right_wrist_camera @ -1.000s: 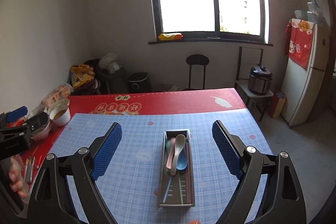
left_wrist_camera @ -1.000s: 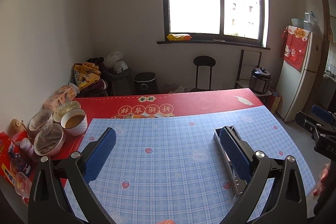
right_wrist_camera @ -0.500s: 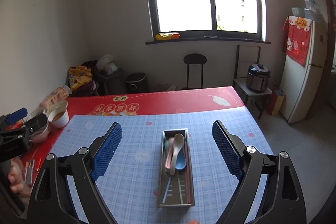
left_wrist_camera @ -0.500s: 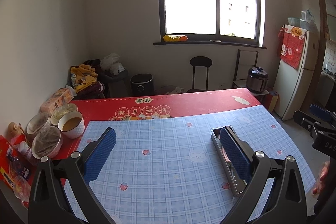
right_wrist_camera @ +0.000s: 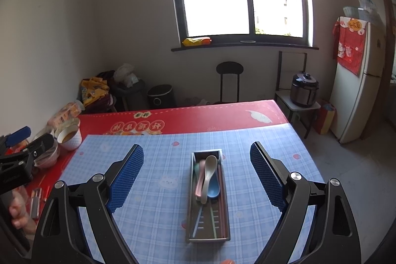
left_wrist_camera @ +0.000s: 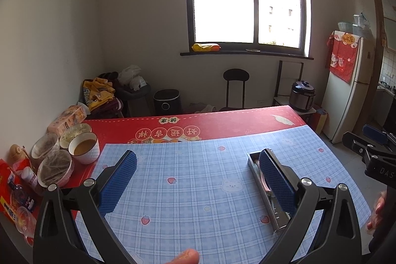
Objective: Organize utensils
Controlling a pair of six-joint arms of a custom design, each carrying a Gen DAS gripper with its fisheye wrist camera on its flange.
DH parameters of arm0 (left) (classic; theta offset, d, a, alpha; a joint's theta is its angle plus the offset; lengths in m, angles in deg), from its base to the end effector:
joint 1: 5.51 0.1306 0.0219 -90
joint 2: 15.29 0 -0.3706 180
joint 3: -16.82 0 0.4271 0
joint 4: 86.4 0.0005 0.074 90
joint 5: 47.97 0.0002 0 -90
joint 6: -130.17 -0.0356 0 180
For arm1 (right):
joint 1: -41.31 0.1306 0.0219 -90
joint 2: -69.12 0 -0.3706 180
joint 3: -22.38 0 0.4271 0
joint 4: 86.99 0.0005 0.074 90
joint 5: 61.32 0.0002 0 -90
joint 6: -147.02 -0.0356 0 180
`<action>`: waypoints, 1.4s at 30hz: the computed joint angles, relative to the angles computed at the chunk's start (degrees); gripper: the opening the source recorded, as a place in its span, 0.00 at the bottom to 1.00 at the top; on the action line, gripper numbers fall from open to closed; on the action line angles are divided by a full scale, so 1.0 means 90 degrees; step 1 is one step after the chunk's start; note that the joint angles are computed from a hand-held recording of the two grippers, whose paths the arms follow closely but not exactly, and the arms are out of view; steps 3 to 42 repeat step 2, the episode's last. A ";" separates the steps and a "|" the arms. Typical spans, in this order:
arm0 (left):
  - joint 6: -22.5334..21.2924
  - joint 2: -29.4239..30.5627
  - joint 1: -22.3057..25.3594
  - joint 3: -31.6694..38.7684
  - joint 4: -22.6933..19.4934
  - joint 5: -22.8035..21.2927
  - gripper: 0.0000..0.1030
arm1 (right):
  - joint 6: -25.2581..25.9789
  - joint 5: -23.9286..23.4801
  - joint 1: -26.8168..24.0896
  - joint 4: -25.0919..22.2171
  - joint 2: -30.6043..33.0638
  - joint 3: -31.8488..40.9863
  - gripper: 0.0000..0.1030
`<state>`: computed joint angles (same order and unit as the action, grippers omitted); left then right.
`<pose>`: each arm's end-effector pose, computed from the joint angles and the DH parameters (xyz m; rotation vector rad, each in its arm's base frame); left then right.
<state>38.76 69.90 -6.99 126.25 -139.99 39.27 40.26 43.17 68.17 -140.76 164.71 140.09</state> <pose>0.4755 -0.0111 0.6214 0.0232 2.0826 0.0494 0.4912 0.2382 0.6032 -0.0365 2.1090 0.1881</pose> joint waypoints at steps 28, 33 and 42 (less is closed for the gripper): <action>0.0027 -0.0008 0.0006 0.0001 -0.0033 -0.0004 0.94 | -0.0013 0.0005 0.0015 0.0014 -0.0029 -0.0044 0.82; 0.0027 -0.0008 0.0006 0.0001 -0.0033 -0.0004 0.94 | -0.0013 0.0005 0.0015 0.0014 -0.0029 -0.0044 0.82; 0.0027 -0.0008 0.0006 0.0001 -0.0033 -0.0004 0.94 | -0.0013 0.0005 0.0015 0.0014 -0.0029 -0.0044 0.82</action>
